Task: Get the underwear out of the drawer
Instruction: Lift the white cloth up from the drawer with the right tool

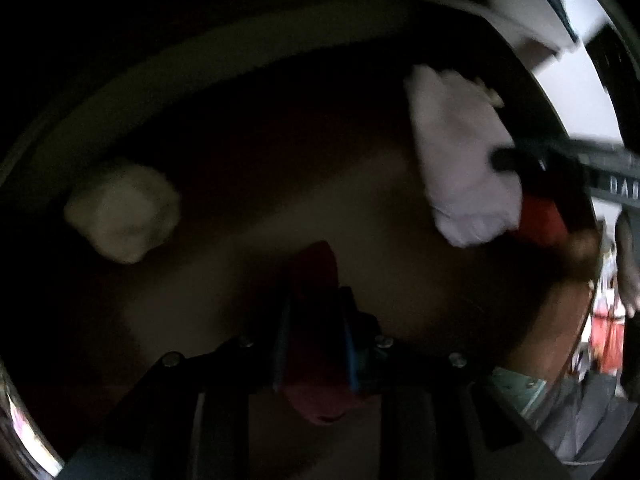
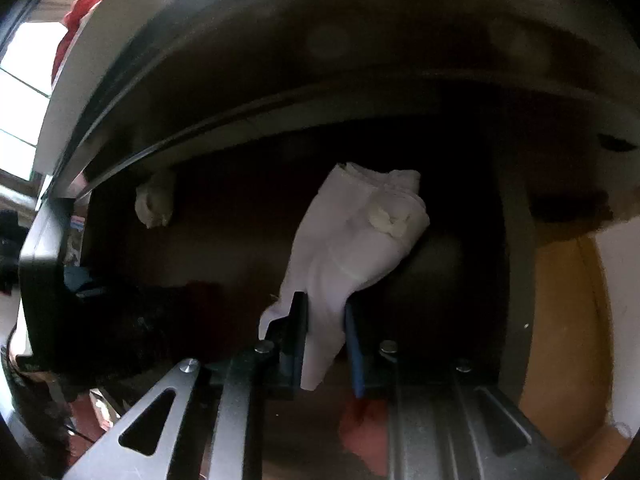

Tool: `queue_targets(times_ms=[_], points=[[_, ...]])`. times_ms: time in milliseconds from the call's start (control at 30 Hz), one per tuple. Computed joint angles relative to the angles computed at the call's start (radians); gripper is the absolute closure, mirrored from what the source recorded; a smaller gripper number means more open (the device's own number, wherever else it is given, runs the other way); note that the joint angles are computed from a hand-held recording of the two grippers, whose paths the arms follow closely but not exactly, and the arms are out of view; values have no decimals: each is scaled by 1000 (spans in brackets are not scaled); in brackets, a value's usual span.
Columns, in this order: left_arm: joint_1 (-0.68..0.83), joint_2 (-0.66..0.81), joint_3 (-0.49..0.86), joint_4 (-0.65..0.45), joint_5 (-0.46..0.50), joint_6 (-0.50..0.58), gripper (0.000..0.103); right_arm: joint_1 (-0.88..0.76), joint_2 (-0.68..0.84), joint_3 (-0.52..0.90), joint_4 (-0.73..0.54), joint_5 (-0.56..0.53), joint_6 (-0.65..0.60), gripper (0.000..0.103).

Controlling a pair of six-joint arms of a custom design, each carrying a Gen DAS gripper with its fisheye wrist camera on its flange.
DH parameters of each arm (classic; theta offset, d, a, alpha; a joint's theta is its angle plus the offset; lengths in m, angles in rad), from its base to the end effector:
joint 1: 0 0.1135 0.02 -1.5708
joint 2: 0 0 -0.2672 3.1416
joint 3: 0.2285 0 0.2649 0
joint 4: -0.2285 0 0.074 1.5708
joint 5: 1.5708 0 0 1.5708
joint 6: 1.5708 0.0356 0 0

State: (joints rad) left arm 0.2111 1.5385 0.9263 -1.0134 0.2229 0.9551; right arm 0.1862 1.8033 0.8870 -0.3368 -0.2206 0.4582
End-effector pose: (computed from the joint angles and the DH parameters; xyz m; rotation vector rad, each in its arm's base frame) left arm 0.2471 0.0449 0.1728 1.0987 2.8417 -0.3306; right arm 0.3132 0.0669 0.1020 0.3395 2.8569 0.4481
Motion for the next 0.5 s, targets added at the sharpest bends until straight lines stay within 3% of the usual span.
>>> queue_targets(times_ms=[100,167,200,233,267,500], points=[[44,25,31,-19,29,-10,78,10,25,15,2,12,38,68],[65,38,50,-39,42,-24,57,25,63,28,40,-6,94,56],[76,35,53,-39,48,-38,40,27,71,34,45,-13,114,49],[84,30,52,-36,52,-48,29,36,79,42,46,-7,130,45],[92,23,50,-35,53,-60,27,47,91,55,43,4,143,41],[22,-33,-32,-20,-39,-78,26,135,226,206,-78,95,206,41]])
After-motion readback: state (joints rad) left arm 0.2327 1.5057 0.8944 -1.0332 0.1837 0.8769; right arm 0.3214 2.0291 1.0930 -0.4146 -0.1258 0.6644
